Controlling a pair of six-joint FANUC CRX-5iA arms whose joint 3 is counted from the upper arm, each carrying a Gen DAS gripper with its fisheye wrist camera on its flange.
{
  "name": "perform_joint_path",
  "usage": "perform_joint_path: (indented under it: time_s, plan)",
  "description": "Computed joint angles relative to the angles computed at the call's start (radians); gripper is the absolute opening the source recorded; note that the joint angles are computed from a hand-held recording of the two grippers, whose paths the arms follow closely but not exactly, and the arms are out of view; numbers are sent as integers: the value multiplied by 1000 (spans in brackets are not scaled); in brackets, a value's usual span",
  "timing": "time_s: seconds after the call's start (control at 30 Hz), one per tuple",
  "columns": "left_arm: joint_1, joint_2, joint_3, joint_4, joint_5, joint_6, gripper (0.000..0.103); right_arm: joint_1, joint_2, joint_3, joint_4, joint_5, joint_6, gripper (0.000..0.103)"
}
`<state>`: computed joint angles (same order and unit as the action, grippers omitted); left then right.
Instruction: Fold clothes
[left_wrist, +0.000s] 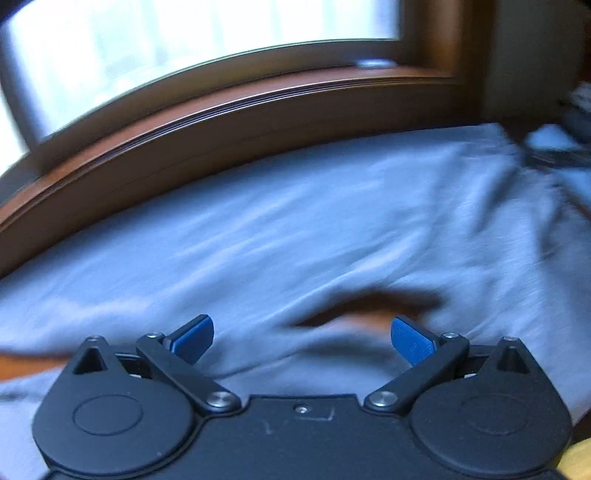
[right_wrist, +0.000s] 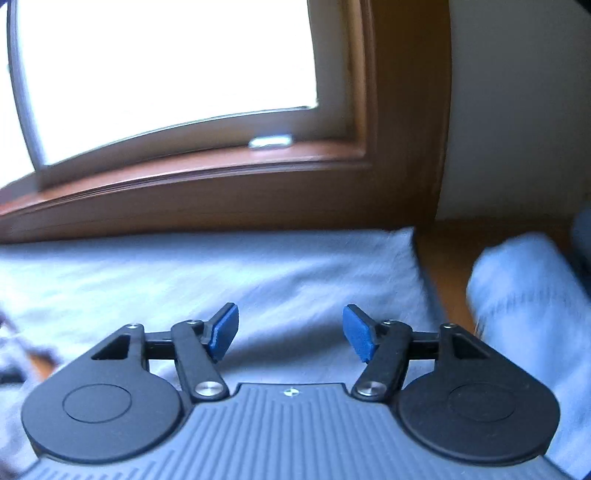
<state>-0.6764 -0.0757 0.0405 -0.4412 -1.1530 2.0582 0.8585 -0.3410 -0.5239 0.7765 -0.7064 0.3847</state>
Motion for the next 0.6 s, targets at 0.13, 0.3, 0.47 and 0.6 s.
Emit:
perform_joint_path:
  time_s: [0.13,0.3,0.47,0.6]
  plan:
    - [-16,-36,-22,-128,-137,119,103,163,-65,-78,42,-87,-173,66]
    - [26,-153,-128,-181,-209,195,103,304,-28,-110,188,-102,-389,66]
    - [147,-256,-226,-183,-212,127,103,349,100,16,94,107,-242,66]
    - [384,-376,-341,25,-72,-53,103,416,297,209,-15,55,-48,65]
